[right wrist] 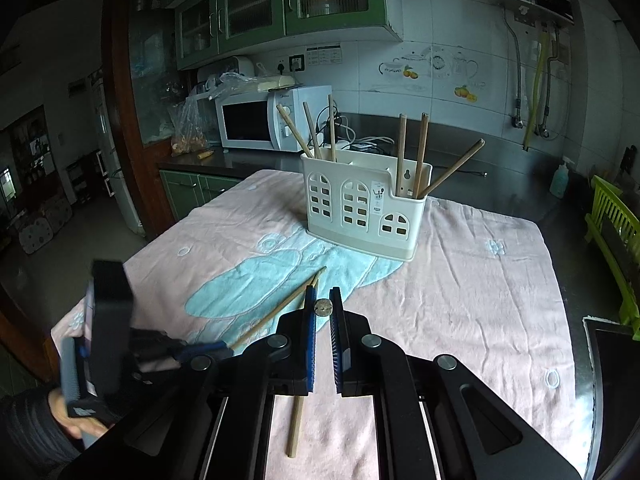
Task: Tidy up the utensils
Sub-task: 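Lift the left tool's chopstick over the holder while the right tool carries its own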
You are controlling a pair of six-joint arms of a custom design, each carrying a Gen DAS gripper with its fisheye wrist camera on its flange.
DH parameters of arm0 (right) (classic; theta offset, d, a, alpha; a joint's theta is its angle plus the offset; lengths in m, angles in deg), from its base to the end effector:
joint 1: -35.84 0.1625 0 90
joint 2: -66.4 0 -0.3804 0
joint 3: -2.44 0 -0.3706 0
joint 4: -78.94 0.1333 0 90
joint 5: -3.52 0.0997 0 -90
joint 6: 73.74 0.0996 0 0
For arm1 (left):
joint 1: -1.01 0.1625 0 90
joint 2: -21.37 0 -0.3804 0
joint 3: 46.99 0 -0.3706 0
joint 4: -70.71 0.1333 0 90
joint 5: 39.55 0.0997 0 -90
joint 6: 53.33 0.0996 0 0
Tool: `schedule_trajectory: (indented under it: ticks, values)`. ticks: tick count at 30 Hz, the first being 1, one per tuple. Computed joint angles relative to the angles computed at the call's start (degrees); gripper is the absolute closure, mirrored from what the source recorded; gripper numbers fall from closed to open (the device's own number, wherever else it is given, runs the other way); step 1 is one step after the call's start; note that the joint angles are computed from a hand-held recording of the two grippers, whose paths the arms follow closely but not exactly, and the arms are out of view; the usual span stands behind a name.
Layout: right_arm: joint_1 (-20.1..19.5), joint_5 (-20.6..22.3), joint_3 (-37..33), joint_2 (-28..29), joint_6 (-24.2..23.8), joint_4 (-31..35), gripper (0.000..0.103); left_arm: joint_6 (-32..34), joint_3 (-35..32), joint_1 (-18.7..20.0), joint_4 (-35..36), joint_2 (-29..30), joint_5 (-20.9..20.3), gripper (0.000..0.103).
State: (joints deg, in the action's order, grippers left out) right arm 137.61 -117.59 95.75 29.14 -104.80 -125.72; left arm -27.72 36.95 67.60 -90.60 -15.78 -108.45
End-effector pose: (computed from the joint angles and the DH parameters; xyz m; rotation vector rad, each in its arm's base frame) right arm 0.2095 -0.6044 0.1261 0.4875 -2.1928 1.1246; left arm -0.1174 -0.6969 0.0789 1.0246 2.5116 -0.5792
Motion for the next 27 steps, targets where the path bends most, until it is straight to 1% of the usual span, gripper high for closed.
schedule_trajectory:
  ticks: [6, 12, 15, 20, 27]
  values:
    - [-0.1, 0.3, -1.5, 0.2, 0.3, 1.2, 0.096, 2.2, -1.4, -0.9, -5.4, -0.8, -1.9, 0.097]
    - [-0.5, 1.3, -3.0, 0.0, 1.7, 2.9, 0.096, 5.3, -5.8, -1.2, -11.3, 1.8, -3.9, 0.097]
    - [-0.7, 1.8, -4.1, -0.1, 2.0, 3.9, 0.096, 5.8, -7.7, -1.2, -12.5, 3.1, -5.0, 0.097]
    - [-0.7, 2.3, -6.2, 0.2, 2.0, 5.6, 0.096, 4.9, -10.7, -1.1, -12.1, 4.6, -6.5, 0.097]
    - [-0.2, 2.5, -8.4, -1.9, 2.2, 9.3, 0.096, 3.1, -15.6, -1.9, -4.4, 4.1, -7.6, 0.097]
